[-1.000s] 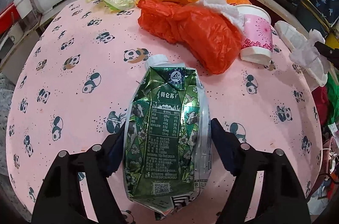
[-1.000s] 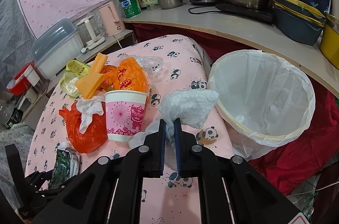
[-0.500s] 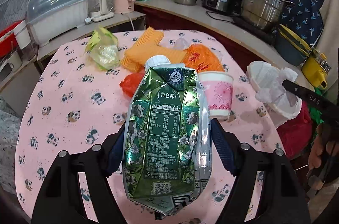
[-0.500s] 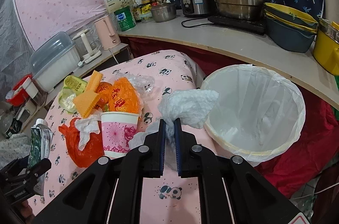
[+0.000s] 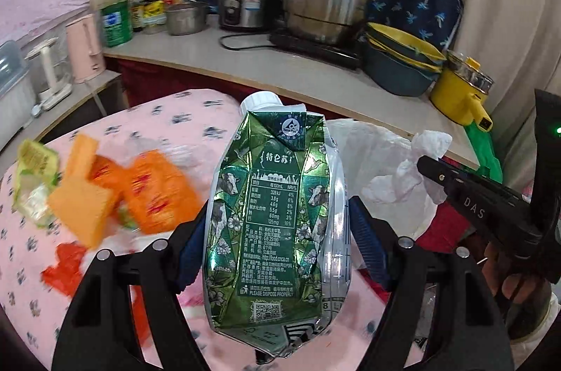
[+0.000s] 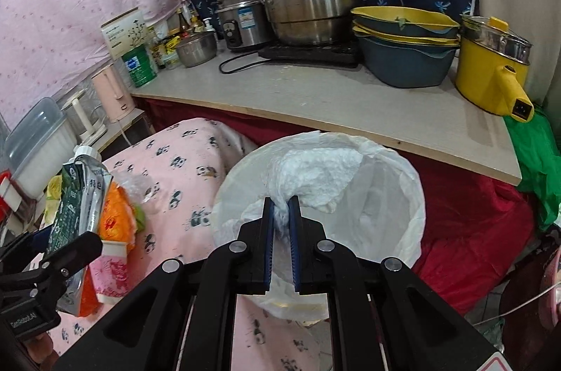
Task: Collect trash
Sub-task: 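Carry the tissue over the bin and open the right gripper while the left drops the carton in, then grasp another white tissue with the right gripper while the left gripper grasps the red plastic bag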
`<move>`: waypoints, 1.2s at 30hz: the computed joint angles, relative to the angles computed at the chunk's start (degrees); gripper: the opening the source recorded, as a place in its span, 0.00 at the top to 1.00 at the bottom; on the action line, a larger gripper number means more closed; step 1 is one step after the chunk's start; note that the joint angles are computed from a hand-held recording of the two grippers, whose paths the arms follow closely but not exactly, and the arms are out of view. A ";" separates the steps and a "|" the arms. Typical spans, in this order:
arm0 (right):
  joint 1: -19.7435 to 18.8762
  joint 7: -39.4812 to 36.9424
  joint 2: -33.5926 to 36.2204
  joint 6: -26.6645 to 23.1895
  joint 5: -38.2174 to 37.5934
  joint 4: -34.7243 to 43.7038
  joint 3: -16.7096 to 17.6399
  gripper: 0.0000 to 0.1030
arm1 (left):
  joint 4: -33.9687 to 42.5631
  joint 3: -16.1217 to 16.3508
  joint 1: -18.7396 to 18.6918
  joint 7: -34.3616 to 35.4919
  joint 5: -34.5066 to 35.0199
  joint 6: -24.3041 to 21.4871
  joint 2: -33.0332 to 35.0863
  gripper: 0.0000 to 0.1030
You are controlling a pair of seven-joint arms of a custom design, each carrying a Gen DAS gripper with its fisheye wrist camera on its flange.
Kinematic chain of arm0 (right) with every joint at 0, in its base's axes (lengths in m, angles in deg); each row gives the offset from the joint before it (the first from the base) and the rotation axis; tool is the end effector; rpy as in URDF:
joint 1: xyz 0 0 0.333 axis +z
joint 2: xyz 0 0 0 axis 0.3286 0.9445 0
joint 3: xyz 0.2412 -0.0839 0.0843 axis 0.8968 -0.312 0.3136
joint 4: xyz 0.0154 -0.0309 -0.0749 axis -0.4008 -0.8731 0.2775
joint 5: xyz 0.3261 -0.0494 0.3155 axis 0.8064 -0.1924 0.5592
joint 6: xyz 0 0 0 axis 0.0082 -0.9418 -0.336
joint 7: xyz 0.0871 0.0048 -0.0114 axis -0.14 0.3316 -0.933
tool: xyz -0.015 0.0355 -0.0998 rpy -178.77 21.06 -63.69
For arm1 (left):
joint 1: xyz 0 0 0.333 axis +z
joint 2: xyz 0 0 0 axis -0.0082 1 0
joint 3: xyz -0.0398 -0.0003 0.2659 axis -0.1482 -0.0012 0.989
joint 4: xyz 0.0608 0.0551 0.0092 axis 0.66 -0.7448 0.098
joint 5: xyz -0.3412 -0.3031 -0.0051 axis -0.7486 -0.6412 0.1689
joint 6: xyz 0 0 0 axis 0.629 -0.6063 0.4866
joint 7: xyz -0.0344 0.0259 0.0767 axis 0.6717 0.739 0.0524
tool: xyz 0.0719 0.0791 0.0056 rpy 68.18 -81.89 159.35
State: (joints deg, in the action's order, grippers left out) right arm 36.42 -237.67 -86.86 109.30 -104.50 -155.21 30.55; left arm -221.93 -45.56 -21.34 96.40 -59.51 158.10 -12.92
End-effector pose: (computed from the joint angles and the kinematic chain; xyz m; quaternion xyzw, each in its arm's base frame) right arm 0.4588 0.3062 0.3690 -0.5434 0.7284 -0.2634 0.3236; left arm 0.4876 -0.1792 0.3900 -0.5261 0.7498 -0.3613 0.1748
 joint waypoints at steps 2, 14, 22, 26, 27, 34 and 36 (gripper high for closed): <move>-0.71 0.04 0.15 -0.14 0.01 -0.08 -0.66 0.92 | 4.08 1.11 -2.37 2.44 -1.86 -0.16 4.73 0.31; -3.77 2.82 1.54 -0.37 -2.97 1.63 -2.64 0.72 | 19.34 -5.55 1.07 8.91 -8.33 -3.43 21.04 0.30; -3.47 4.02 -0.23 -1.47 -4.50 2.17 -1.89 0.59 | 16.48 -8.44 4.70 2.92 -4.67 -0.53 18.05 0.22; -2.83 3.66 -0.79 -0.74 -4.11 2.48 -1.19 0.59 | 11.12 -8.44 6.76 -6.04 3.24 1.72 13.28 0.22; -2.56 3.19 -0.66 -0.53 -3.90 2.76 -0.97 0.59 | 9.66 -8.59 7.56 -8.51 5.53 2.47 12.07 0.22; 0.16 -0.14 2.99 1.99 -2.15 6.16 0.07 0.58 | 0.55 -14.45 20.21 -30.72 24.76 1.84 3.02 0.21; 1.29 -1.39 4.85 2.63 -1.33 7.70 0.07 0.58 | -1.82 -16.11 23.58 -35.05 28.68 1.42 0.29 0.21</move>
State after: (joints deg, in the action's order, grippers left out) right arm 37.71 -239.06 -82.01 111.92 -105.83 -147.51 30.62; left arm -223.75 -61.67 2.24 61.34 -30.83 159.53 -12.63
